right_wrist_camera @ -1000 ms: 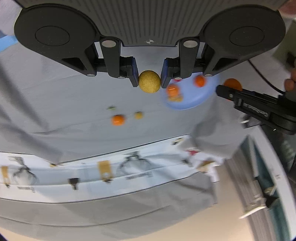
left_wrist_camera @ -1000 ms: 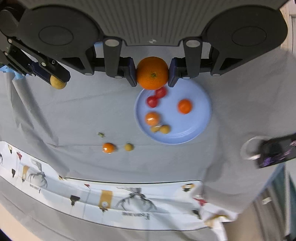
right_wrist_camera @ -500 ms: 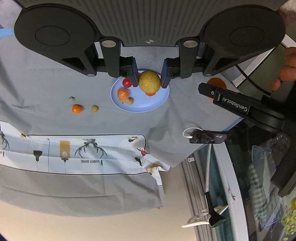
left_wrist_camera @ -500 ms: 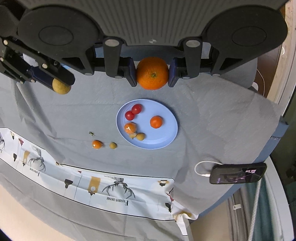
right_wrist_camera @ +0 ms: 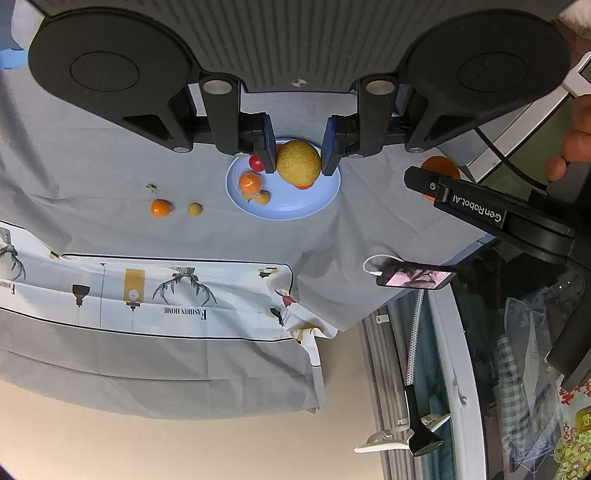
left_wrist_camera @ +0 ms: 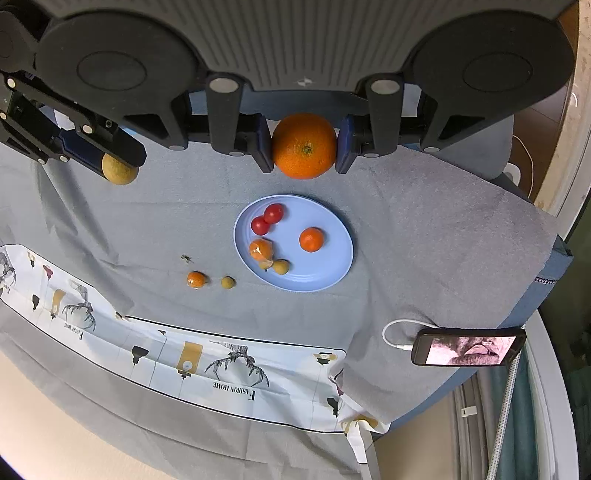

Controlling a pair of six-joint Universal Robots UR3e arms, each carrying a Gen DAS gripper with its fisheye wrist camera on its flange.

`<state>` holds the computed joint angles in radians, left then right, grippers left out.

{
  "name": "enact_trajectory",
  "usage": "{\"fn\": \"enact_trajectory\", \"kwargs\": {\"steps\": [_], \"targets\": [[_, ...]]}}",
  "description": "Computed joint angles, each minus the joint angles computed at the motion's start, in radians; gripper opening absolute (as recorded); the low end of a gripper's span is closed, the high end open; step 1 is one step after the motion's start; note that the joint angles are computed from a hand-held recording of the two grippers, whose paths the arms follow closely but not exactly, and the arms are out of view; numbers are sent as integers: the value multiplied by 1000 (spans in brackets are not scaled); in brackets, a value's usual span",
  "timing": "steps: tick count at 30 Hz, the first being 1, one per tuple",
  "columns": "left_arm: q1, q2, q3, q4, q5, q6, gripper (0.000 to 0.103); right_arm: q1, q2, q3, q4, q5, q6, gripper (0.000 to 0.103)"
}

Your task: Organize fruits

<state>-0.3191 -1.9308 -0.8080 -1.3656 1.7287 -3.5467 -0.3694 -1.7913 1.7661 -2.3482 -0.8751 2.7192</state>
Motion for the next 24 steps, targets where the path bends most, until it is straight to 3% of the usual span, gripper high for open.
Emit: {"fn": "enact_trajectory", "kwargs": {"steps": [24], "targets": [[29, -71, 93, -41, -17, 9, 40, 47, 76, -63, 13, -58, 9, 27]]}}
